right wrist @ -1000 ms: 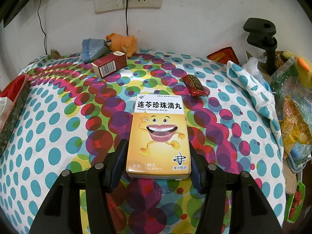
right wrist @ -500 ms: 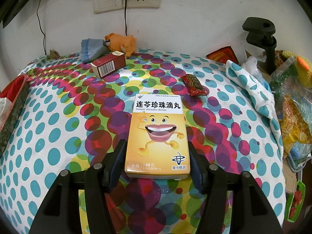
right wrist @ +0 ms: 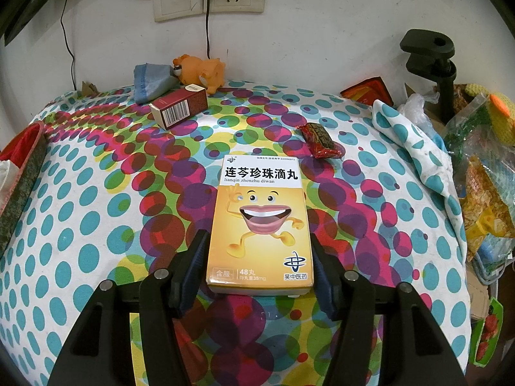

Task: Organize objects
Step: 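Carry the yellow box into the red tray and release it with the left gripper, then carry the yellow box into the red tray and release it with the right gripper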

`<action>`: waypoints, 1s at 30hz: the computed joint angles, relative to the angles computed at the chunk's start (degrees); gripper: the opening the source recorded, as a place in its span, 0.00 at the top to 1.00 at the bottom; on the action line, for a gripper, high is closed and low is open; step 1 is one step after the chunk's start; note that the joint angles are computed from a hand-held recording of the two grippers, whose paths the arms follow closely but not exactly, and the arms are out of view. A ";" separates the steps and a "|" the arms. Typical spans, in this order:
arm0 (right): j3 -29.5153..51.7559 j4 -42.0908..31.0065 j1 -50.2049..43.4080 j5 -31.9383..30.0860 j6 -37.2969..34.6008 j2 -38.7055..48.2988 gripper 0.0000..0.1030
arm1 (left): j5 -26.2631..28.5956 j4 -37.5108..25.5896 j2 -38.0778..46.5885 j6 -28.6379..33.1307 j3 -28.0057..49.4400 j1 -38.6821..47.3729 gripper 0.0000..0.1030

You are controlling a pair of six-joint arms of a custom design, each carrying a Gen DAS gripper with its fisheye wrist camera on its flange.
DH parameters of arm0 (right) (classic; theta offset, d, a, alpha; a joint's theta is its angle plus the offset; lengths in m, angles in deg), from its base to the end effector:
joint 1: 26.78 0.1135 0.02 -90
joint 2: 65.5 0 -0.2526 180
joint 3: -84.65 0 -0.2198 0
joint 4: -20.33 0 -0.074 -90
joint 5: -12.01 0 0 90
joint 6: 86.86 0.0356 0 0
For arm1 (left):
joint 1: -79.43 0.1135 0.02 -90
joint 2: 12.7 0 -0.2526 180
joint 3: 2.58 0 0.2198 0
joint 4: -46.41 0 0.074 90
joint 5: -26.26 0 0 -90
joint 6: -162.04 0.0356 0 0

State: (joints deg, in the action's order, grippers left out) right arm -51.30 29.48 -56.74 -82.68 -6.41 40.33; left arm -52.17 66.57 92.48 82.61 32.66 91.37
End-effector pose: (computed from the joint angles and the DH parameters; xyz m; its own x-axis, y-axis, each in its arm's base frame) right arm 0.2261 -0.1270 0.0758 -0.7544 0.2440 -0.6093 0.3342 0.9418 -0.0366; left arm 0.2283 0.0410 0.0677 -0.7483 0.0254 -0.6629 0.0623 0.9975 -0.0321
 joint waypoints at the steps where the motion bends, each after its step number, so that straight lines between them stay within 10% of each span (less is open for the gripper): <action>1: 0.06 0.11 -0.16 0.03 -0.23 0.13 0.47 | 0.59 0.76 -0.12 0.04 -0.76 0.42 0.45; 30: -6.59 2.36 8.07 6.75 7.38 -6.66 0.54 | 2.46 6.23 -4.97 1.52 -6.60 5.32 0.45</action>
